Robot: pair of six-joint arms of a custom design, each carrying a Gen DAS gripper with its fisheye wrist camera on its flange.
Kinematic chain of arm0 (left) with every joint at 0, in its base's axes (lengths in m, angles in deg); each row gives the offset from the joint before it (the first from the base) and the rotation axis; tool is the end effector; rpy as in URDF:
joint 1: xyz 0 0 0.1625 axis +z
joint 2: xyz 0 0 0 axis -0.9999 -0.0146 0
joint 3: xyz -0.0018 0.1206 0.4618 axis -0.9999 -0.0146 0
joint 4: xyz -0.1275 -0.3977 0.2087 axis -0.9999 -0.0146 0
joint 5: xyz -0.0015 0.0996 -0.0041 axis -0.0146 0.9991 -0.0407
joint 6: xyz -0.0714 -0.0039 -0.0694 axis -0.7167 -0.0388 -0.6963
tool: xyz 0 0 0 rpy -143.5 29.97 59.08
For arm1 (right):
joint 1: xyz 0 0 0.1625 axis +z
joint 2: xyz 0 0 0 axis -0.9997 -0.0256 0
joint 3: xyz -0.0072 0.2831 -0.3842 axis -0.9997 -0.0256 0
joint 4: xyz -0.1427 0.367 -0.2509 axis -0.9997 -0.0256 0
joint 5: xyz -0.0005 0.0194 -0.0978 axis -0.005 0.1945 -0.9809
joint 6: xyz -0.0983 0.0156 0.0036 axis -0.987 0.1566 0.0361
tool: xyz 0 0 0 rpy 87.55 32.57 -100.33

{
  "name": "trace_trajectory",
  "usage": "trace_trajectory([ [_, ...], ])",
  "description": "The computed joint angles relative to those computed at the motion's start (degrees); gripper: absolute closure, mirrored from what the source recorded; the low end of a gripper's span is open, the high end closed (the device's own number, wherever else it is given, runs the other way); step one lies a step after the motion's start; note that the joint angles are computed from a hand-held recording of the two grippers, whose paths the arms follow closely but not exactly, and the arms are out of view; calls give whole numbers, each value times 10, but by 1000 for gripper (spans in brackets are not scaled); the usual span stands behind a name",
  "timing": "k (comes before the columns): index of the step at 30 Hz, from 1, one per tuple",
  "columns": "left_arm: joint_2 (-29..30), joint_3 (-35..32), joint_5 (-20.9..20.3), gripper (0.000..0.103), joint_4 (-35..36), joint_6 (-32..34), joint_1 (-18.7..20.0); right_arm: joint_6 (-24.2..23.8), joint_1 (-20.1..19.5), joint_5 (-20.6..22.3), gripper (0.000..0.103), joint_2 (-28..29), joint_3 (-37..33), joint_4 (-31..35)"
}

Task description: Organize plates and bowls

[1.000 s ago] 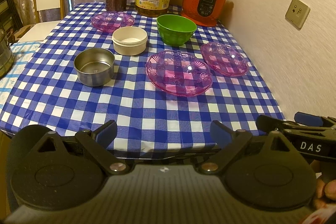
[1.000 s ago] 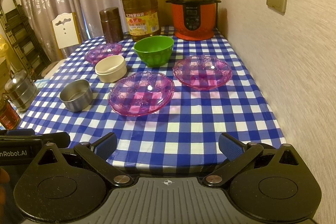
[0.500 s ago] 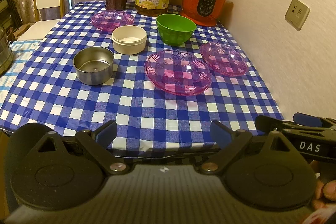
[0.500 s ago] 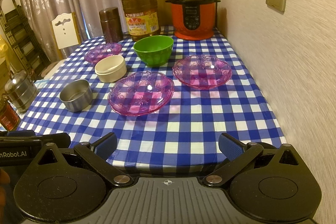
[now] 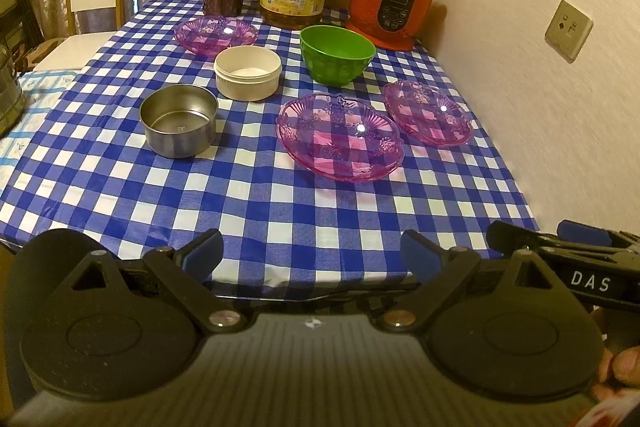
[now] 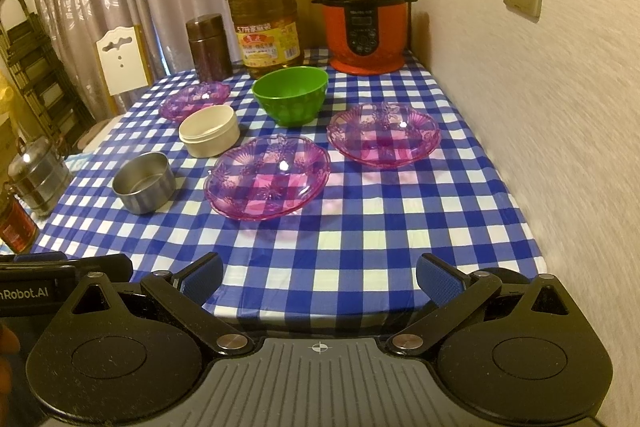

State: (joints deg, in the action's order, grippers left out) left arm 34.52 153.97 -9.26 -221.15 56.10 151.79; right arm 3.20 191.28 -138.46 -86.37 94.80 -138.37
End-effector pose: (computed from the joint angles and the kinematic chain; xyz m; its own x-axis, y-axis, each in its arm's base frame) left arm -0.2188 -0.8418 0.1910 -0.7972 0.1943 -0.5716 0.4971 0.7485 -0.4389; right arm 0.2591 -0.8179 0.1466 -0.7879 0.0835 0.6101 -0.4074 0.6722 -0.6182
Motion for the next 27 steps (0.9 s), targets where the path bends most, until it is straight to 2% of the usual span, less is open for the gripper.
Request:
trace_trajectory([
  [8, 5, -15, -23, 9, 16, -30, 10, 20, -4, 10, 1, 5, -5, -5],
  [13, 18, -53, -41, 9, 49, -54, 21, 42, -11, 28, 1, 13, -28, 10],
  [19, 58, -127, -75, 9, 68, -72, 42, 73, -24, 52, 1, 34, -78, 52],
  [23, 97, -188, -92, 9, 69, -67, 55, 74, -36, 61, 1, 58, -127, 78],
  [27, 152, -282, -97, 9, 115, -65, 67, 84, -48, 72, 1, 90, -189, 104],
])
